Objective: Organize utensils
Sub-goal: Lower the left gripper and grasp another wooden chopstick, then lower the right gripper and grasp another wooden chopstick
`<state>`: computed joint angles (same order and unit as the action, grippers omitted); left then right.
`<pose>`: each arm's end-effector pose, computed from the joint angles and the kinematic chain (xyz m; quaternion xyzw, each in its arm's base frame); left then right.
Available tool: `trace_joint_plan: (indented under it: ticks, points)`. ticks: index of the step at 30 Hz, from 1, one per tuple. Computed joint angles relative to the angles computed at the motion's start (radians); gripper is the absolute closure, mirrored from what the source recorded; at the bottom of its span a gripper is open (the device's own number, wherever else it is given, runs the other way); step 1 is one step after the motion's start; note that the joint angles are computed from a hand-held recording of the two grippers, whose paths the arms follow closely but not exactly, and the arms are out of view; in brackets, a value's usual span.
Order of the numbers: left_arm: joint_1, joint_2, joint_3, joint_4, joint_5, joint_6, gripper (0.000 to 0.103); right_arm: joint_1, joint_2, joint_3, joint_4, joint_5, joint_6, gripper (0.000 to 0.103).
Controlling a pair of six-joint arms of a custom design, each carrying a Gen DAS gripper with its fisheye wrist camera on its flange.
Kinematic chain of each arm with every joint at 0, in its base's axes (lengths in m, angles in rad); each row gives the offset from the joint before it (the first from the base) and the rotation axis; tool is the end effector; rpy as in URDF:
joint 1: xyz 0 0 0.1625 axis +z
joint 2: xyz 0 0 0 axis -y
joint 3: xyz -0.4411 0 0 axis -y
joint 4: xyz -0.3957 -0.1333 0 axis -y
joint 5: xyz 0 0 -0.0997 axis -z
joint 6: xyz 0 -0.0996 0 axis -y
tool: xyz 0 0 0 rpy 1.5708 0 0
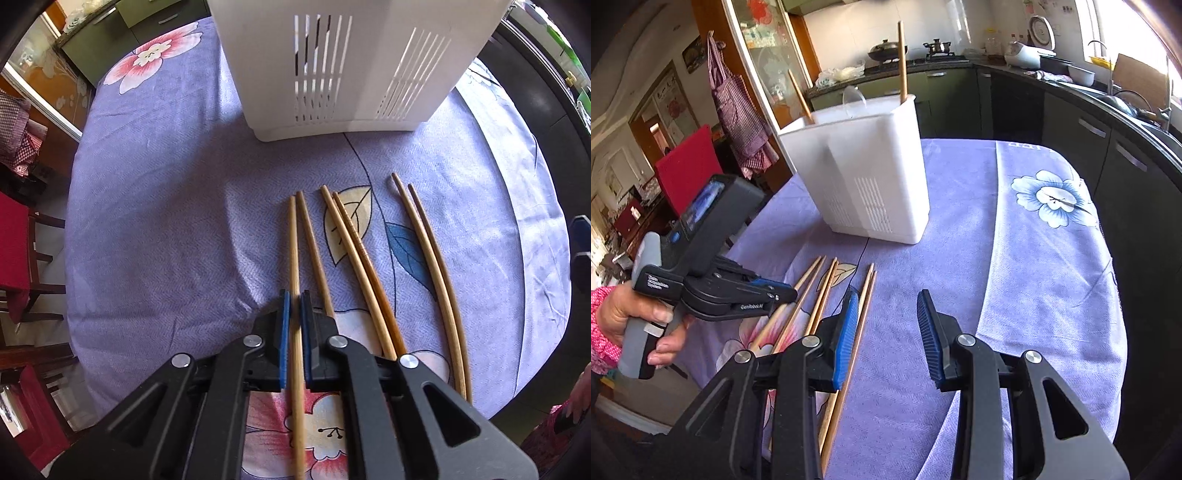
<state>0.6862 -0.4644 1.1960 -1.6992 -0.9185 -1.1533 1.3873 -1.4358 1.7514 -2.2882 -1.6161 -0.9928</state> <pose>-0.4389 -0.6099 -0.0260 -0.0268 0.9091 -0.1130 0.4000 0.0233 -0.5802 0.4242 0.3815 -0.9023 0.1537 0.1292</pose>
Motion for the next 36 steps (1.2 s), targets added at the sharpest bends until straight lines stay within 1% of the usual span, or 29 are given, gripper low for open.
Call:
trace_joint_plan:
  ticks: [2, 4, 8, 10, 16, 21, 30, 33, 36]
  points:
    - [-0.012, -0.016, 0.019, -0.006, 0.034, -0.004, 0.097, 0.017, 0.033, -0.008, 0.01, -0.054, 0.012, 0.07]
    - [-0.022, -0.036, 0.042, -0.025, 0.052, -0.004, 0.097, 0.029, 0.068, -0.015, 0.016, -0.103, 0.026, 0.07]
    - [-0.044, -0.072, 0.078, -0.039, 0.094, -0.01, 0.097, 0.052, 0.114, -0.013, 0.003, -0.171, 0.034, 0.07]
    - [-0.057, -0.093, 0.104, -0.058, 0.109, -0.008, 0.097, 0.065, 0.121, 0.009, -0.039, -0.2, 0.017, 0.07]
    - [-0.074, -0.132, 0.157, -0.123, 0.123, 0.02, 0.097, 0.085, 0.128, 0.073, -0.148, -0.266, -0.024, 0.07]
    - [-0.079, -0.149, 0.185, -0.161, 0.119, 0.037, 0.097, 0.093, 0.144, 0.088, -0.207, -0.302, -0.036, 0.07]
    - [-0.074, -0.166, 0.217, -0.195, 0.112, 0.047, 0.097, 0.1, 0.156, 0.097, -0.241, -0.329, -0.048, 0.07]
    - [-0.075, -0.171, 0.223, -0.204, 0.112, 0.051, 0.097, 0.105, 0.171, 0.097, -0.267, -0.353, -0.048, 0.07]
    - [-0.076, -0.175, 0.227, -0.207, 0.113, 0.05, 0.097, 0.105, 0.174, 0.094, -0.264, -0.355, -0.045, 0.071]
